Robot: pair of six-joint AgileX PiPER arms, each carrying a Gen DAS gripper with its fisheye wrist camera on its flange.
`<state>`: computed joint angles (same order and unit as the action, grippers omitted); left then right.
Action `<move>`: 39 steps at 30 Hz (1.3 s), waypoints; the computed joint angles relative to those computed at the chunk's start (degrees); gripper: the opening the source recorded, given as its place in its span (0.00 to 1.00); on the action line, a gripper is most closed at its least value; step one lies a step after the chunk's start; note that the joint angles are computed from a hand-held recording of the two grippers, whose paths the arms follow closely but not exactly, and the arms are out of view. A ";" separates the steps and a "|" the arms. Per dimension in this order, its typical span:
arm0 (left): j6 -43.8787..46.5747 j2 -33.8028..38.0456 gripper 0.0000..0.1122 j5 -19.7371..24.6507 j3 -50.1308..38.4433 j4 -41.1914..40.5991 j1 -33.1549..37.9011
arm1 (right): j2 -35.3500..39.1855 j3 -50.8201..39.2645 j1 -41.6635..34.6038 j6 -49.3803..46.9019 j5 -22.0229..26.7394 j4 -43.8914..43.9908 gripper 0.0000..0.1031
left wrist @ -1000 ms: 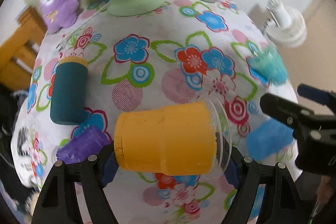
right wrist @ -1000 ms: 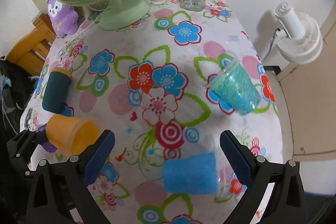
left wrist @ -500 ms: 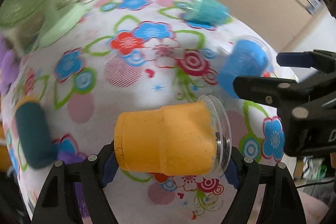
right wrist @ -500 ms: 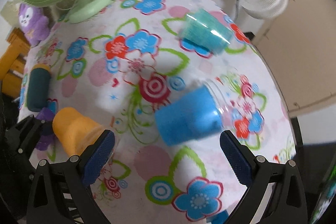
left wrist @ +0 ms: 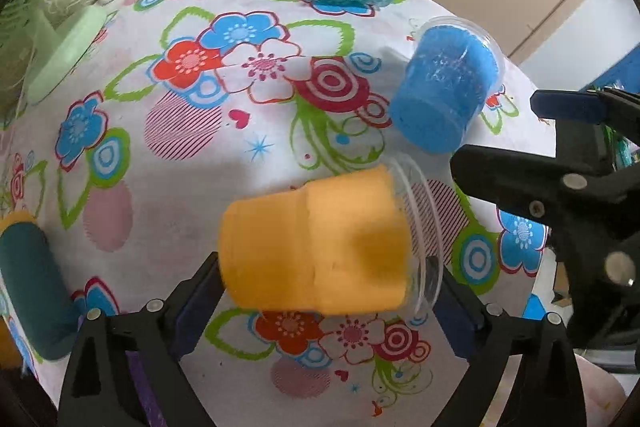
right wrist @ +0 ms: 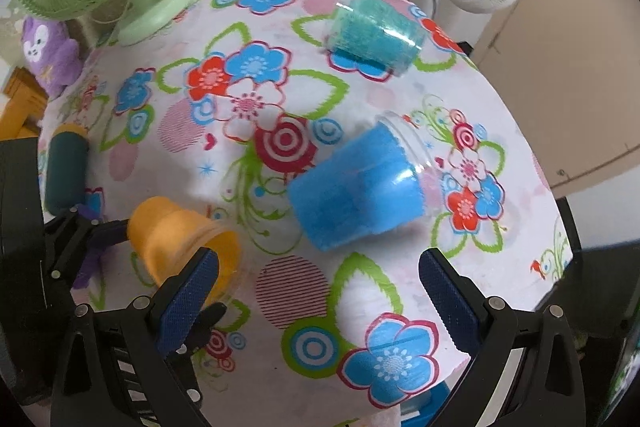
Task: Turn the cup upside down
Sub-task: 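Carry the orange cup toward the right gripper while the right gripper closes on it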
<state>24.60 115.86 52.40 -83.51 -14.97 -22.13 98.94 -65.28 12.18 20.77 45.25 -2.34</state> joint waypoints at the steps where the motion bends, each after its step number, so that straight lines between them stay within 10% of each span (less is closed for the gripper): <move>1: -0.67 -0.46 0.87 0.62 0.07 -0.17 0.19 | 0.09 -0.68 0.04 -1.30 0.44 0.66 0.98; 29: -63.28 -20.45 0.88 0.19 14.65 21.29 -4.68 | 5.45 -18.75 0.80 -49.53 11.87 14.91 0.98; 39: -71.21 -19.46 0.87 -4.60 19.80 21.26 -3.56 | 11.10 -22.51 4.78 -54.13 11.71 10.86 0.97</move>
<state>-46.60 96.40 47.80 -63.71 6.29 -25.69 110.04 -87.79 16.95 -33.36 56.96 8.52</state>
